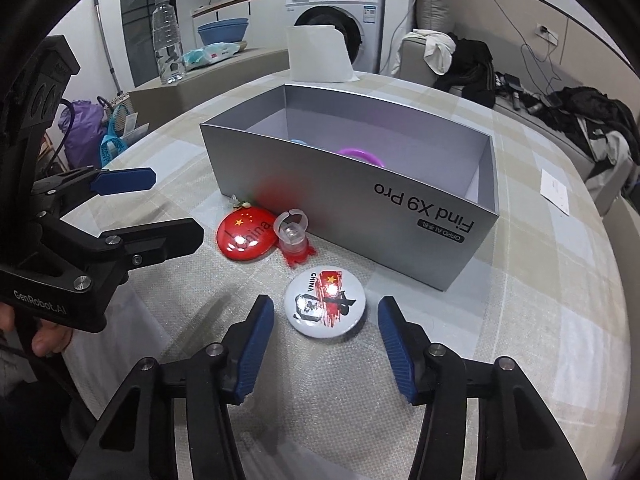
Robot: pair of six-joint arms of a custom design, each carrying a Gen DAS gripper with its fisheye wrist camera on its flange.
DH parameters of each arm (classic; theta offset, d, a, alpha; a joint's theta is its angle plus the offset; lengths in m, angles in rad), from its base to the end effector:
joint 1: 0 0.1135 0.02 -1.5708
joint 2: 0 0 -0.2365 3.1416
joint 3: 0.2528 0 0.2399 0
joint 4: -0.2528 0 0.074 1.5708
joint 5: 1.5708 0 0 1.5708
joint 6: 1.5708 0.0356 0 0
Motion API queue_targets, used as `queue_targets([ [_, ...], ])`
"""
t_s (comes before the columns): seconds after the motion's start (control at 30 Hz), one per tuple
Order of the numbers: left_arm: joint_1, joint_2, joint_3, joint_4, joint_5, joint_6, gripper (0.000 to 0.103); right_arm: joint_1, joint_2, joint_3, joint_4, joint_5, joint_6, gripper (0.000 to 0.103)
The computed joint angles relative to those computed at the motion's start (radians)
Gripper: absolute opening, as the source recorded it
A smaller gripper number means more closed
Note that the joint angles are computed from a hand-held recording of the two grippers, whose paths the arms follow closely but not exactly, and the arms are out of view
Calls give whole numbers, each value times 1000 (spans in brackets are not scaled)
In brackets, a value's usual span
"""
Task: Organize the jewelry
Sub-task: 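Grasp the white printed badge with the right tool while the left tool grasps the red China badge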
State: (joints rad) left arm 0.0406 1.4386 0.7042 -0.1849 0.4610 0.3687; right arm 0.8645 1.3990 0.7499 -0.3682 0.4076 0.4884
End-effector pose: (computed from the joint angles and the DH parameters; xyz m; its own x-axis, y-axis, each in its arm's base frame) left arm 0.2661 -0.0050 0.1526 -0.6571 0.2964 -0.6931 0.5039 0.8566 -0.1114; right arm 0.1775 0.1863 0.1632 -0.7518 -0.2175 -0.6224 -0.2383 0.9698 -0.0511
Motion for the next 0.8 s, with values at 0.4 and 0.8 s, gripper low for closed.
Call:
queue_targets([
  [0.4, -4, 7, 10, -14, -13, 11, 102, -2, -20, -23, 29, -3, -18, 39],
  [0.8, -79, 5, 16, -61, -74, 111, 73, -36, -230, -133, 67, -54, -1, 39],
])
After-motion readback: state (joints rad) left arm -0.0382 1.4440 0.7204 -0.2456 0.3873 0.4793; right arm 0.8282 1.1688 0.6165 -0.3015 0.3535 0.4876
